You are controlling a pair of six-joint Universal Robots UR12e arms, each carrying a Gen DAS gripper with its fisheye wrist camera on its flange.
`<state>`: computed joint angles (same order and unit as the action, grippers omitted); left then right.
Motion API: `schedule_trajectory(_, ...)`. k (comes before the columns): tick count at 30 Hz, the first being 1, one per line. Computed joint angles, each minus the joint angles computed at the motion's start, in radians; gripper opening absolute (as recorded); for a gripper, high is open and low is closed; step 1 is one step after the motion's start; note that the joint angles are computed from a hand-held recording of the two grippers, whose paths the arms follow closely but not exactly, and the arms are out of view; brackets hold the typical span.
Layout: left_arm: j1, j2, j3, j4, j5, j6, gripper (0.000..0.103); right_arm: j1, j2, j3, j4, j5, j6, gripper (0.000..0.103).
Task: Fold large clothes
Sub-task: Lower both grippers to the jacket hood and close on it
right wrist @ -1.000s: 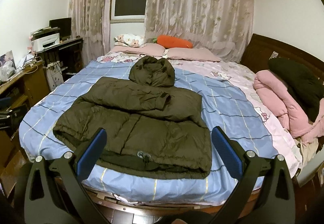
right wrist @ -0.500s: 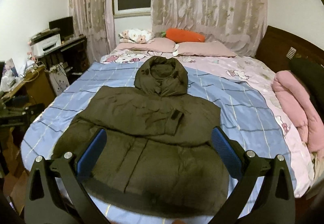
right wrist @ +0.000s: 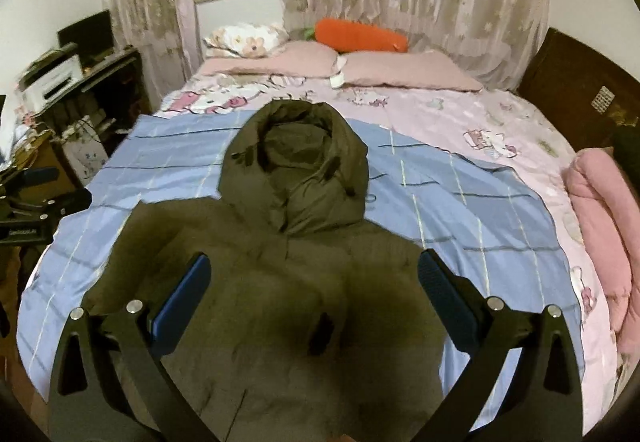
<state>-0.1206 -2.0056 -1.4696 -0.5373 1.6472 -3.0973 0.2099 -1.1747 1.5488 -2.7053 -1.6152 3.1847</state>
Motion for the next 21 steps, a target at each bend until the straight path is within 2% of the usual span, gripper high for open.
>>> schedule_trajectory(2, 0.0, -0.052, 0.075, -0.042, 0.005, 0.0, 0.101, -0.007, 0.057, -0.082, 0.053, -0.005, -0.004, 0.102)
schedule_trajectory(5, 0.006, -0.14, 0.21, -0.133, -0.043, -0.01, 0.101, -0.015, 0.148, -0.22, 0.151, -0.016, -0.003, 0.102)
schedule_trajectory(9, 0.003, -0.27, 0.411, -0.26, -0.036, -0.021, 0.101, -0.022, 0.285, -0.428, 0.278, -0.035, 0.001, 0.102)
schedule_trajectory(11, 0.0, -0.327, 0.501, -0.308, -0.033, -0.027, 0.101, -0.026, 0.337, -0.506, 0.313, -0.032, 0.013, 0.102)
schedule_trajectory(20, -0.011, -0.626, 0.996, -0.59, -0.013, -0.078, 0.101, -0.04, 0.566, -0.866, 0.506, -0.042, 0.046, 0.102)
schedule_trajectory(21, -0.015, -0.677, 1.083, -0.64, -0.001, -0.075, 0.101, -0.039, 0.592, -0.91, 0.532, -0.051, 0.042, 0.102)
